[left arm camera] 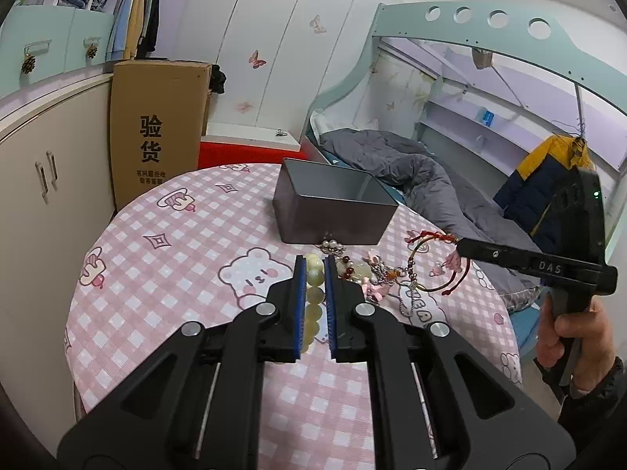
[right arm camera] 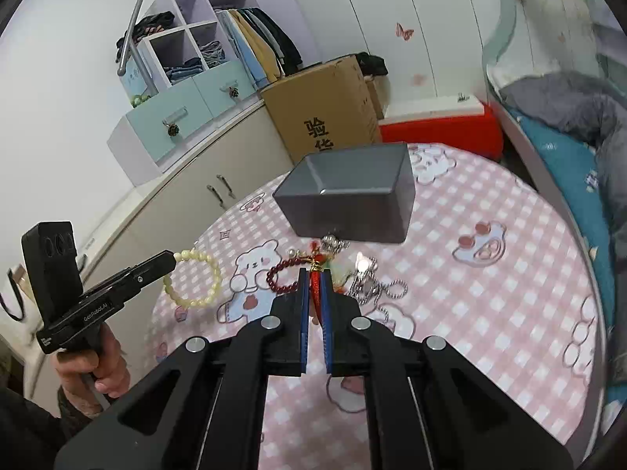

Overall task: Organize jewelry
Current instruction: 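Lift both held bracelets and carry them toward the grey metal box, then lower both bracelets into the grey metal box and open both grippers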

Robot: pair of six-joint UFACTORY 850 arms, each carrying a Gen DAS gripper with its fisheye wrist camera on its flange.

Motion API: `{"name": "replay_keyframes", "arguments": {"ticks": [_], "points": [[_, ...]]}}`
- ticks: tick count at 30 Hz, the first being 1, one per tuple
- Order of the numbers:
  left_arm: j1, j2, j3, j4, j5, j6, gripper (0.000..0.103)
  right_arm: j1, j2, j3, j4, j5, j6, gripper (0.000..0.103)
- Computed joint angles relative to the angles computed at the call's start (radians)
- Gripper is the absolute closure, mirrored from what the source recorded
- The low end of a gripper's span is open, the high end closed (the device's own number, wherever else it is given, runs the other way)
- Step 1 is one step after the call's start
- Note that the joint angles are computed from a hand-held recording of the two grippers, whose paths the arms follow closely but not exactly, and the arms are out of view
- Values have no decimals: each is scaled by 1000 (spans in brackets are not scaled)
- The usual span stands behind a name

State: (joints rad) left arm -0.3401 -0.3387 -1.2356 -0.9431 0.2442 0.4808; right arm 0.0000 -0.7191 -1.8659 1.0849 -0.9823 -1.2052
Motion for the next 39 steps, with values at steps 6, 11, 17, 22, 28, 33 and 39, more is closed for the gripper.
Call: {"name": "replay_keyframes", "arguments": {"ticks": [6,11,17,22,28,33,39], "points": [[-5,10,-2,52,-5,-39,94,-21,7,9,50,-49,-9,99],[-9,13,-14,66,-2,-33,94,-16,-7,-26,-9,-71,18,99],[-12,3,-15,72,-20,-47,94,19,-55,-21,-245,-24,137,95],[-12,5,-11,46,-20,-25,94,15,-52,4,-236,1,126,88],[-9,8,-12,57,-24,-28,94,5,0,42,-116,9,17,99],[4,12,-43,209,-37,-152,94,11,1,-43,-91,-30,-3,99],[41,-35,-188,200,-113,-81,94,39,-67,-277,-96,-79,44,99]]}}
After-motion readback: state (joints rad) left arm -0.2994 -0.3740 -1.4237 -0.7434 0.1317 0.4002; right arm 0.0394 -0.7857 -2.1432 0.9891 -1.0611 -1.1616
